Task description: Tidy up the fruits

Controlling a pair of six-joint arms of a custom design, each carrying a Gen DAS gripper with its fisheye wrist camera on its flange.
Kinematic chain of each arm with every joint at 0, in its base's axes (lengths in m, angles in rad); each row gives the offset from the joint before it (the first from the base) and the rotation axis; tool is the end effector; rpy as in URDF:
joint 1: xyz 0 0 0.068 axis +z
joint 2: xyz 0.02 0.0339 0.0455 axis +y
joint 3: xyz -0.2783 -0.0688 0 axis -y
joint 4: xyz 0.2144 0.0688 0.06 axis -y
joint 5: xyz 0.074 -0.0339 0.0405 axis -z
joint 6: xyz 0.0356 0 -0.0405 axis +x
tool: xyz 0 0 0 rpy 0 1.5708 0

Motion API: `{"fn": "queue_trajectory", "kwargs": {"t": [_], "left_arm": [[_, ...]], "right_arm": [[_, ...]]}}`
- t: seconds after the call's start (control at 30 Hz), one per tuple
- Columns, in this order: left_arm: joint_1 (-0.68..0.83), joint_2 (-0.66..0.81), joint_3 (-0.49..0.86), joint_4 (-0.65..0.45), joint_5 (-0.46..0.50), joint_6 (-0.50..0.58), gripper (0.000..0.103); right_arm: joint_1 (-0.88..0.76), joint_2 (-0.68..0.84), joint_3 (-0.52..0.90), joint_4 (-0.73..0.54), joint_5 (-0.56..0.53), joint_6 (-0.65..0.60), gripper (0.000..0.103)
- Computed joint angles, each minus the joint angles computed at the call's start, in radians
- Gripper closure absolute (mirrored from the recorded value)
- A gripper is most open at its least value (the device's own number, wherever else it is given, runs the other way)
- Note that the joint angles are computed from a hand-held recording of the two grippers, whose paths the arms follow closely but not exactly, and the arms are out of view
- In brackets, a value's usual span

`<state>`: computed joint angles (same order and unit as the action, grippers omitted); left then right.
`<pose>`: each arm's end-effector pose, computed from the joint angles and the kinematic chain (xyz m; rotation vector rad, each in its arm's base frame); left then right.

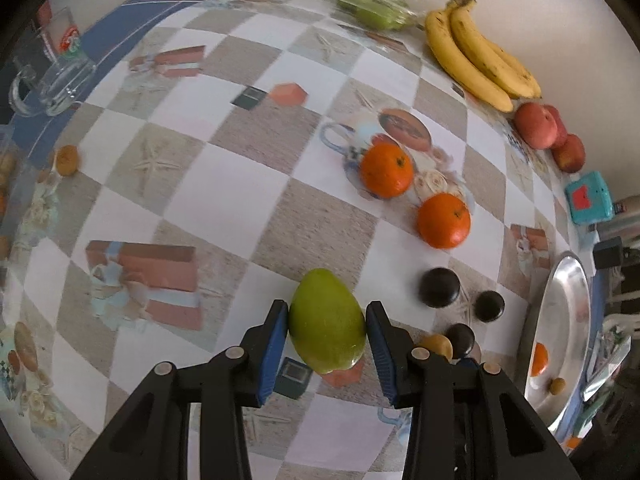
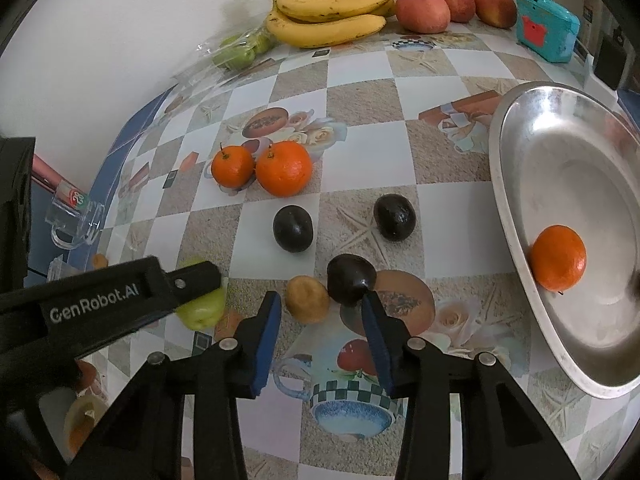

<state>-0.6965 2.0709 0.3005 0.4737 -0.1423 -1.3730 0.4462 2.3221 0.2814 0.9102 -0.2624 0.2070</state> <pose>0.1561 -0.1240 0.0305 -0.9792 2.6987 -0.2359 0.1878 0.1001 0.0005 -0.4099 2.7284 0.5427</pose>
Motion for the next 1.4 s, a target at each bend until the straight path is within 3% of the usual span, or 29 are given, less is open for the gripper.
{"fn": "queue_trajectory", "kwargs": {"t": [0.37,0.47,0.67,0.73,0.93,1.4], "left_arm": [[0.008,-0.031,-0.036,0.009,-0.004,-0.007,0.060],[0.012,-0.033,-0.035,0.007,-0.002,-0.003,0.060],[0.013,-0.028,-0.030,0.005,-0.002,-0.004,0.060],[0.015,-0.027,-0.028,-0.001,-0.003,-0.004,0.060],[0.018,-0.048,-0.029,-0.021,-0.012,-0.001,0.060],[-0.010,-0.213,-0.033,-0.170,-0.091,-0.040,0.060]], "right_arm": [[0.083,-0.038,0.004,-0.049,0.044,0.005,0.060],[0.071,-0.018,0.019,-0.052,0.049,0.000,0.066],[0.078,-0.017,0.024,-0.045,0.052,-0.007,0.068],[0.087,-0.013,0.030,-0.049,0.057,-0.006,0.078],[0.088,-0.017,0.017,-0.029,0.053,0.002,0.078],[-0.035,-0.241,-0.078,-0.092,-0.049,-0.032,0.078]]}}
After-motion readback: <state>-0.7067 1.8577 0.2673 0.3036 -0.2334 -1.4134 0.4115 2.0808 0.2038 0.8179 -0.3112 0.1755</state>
